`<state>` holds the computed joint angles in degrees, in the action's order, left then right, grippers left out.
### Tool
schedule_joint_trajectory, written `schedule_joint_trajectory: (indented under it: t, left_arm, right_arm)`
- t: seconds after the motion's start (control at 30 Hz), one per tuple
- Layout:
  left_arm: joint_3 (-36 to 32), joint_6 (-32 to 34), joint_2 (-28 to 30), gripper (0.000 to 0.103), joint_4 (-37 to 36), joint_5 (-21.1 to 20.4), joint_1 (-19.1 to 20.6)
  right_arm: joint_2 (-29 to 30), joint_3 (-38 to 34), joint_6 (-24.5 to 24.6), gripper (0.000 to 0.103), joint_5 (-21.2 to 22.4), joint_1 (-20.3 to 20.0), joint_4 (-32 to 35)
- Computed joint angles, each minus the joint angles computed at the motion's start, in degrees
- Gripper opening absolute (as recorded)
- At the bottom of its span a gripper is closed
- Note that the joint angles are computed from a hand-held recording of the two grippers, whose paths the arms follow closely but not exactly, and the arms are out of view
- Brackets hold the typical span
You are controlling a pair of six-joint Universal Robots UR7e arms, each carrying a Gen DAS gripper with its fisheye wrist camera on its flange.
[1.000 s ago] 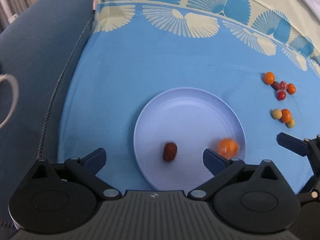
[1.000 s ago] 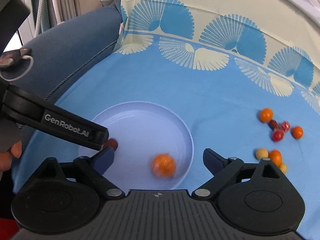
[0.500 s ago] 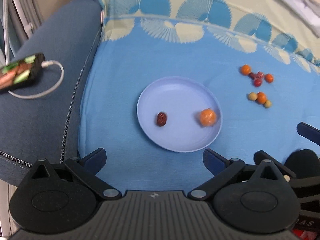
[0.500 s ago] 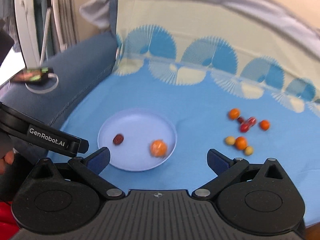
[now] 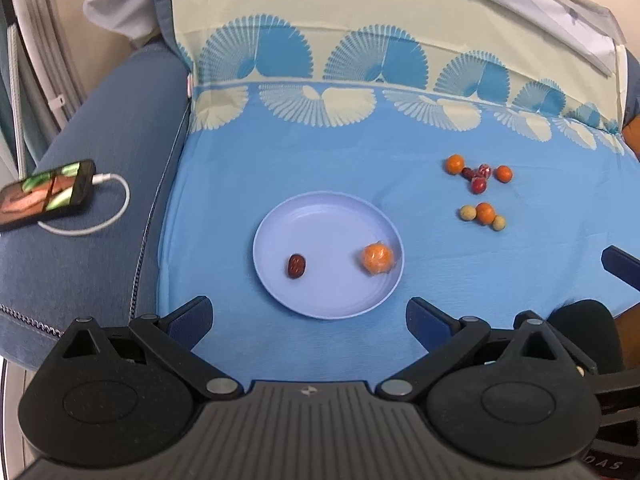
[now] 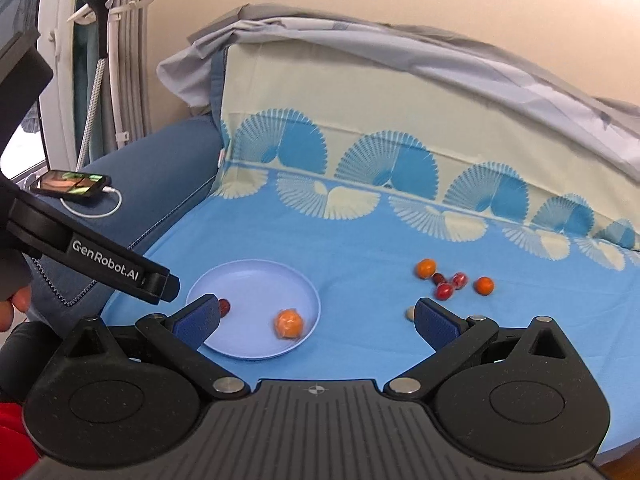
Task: Organize fruits
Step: 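Withdraw both tools from the plate and move toward the fruit cluster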
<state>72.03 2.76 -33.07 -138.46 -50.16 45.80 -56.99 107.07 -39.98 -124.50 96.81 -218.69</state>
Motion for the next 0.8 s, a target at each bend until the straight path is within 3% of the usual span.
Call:
schedule_joint_trajectory:
  t: [0.4,0.8]
  left_arm:
    - [3.17,1.04,-1.84,0.103,-3.0,1.05,-1.63]
    - [3.09,-0.13,-1.86,0.103,-1.97,2.07,-1.12]
  right_arm:
    - [-0.47,2.45,-3.2,0.102,2.55,0.19,-4.76]
    - [-0.76,2.84,-2.48,0.102,3.18,-0.51,-3.39]
